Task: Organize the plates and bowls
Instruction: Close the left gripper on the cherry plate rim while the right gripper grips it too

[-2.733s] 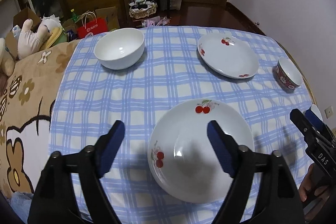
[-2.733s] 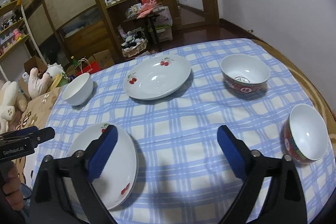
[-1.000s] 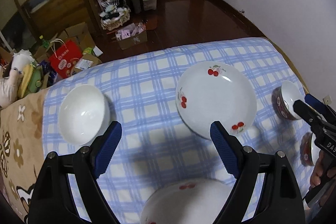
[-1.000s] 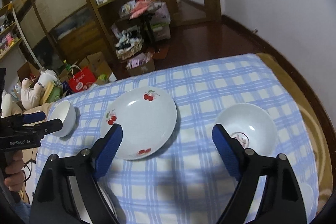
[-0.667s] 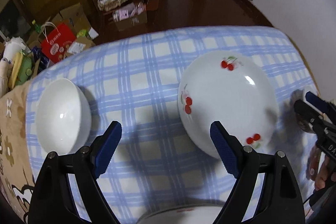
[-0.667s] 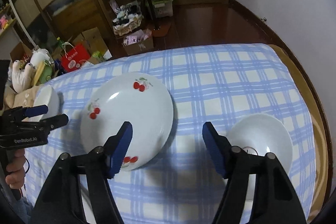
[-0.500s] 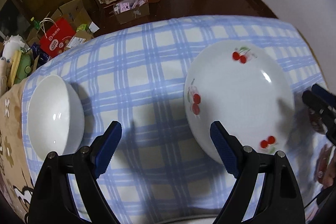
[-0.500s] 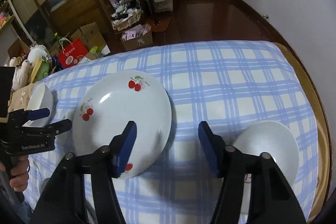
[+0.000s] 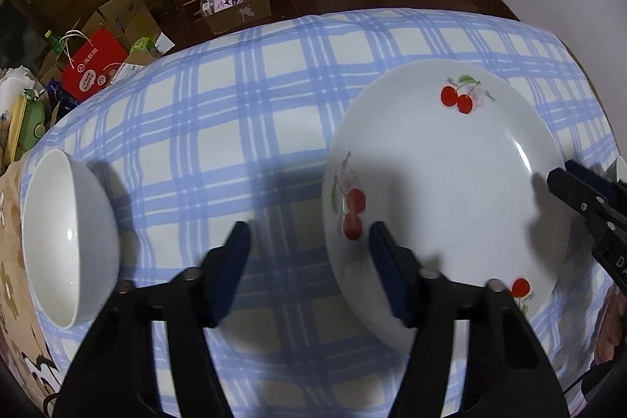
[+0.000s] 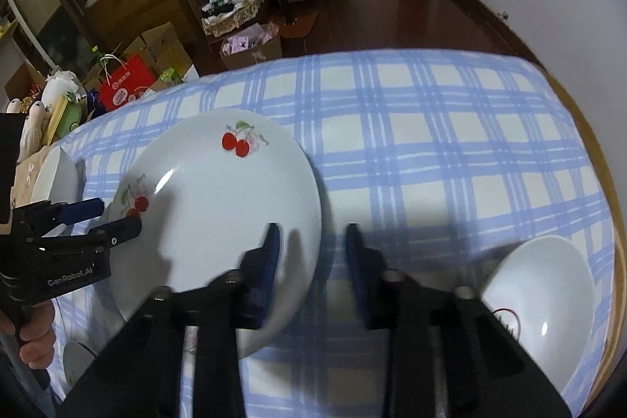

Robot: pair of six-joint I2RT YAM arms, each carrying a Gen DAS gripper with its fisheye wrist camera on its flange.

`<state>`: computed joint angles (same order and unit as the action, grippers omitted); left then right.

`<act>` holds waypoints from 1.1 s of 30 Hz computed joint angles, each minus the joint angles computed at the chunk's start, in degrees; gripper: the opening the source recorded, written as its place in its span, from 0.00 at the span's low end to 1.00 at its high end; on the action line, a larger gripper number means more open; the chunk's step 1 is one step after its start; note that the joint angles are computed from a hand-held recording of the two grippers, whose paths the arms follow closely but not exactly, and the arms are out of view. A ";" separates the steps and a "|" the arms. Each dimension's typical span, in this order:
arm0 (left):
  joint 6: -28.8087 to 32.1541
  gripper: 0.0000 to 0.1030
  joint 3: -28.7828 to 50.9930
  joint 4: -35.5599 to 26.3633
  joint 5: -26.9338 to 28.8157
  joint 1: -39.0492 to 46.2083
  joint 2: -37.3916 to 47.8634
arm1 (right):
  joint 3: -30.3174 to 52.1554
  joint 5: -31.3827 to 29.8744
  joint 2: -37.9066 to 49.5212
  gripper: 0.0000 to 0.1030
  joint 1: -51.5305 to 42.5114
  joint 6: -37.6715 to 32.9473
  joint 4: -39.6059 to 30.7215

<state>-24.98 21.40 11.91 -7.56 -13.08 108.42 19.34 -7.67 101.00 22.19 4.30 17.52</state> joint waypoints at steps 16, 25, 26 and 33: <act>0.08 0.15 -4.45 7.52 4.62 0.47 -1.67 | -4.21 1.87 0.73 0.10 1.87 1.21 7.67; 1.44 0.13 -6.36 9.01 8.67 4.13 -2.55 | -5.96 1.23 -3.14 0.10 1.85 1.38 6.39; 1.52 0.14 -6.65 9.22 8.70 4.08 -2.65 | -6.22 1.61 -3.79 0.10 2.16 1.46 6.10; 1.24 0.14 -7.87 8.29 8.97 3.92 -4.53 | -7.07 1.46 -4.15 0.09 2.54 2.38 6.82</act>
<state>-23.74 13.53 20.20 1.41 -9.16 103.90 12.26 -6.21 96.85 24.74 6.68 24.34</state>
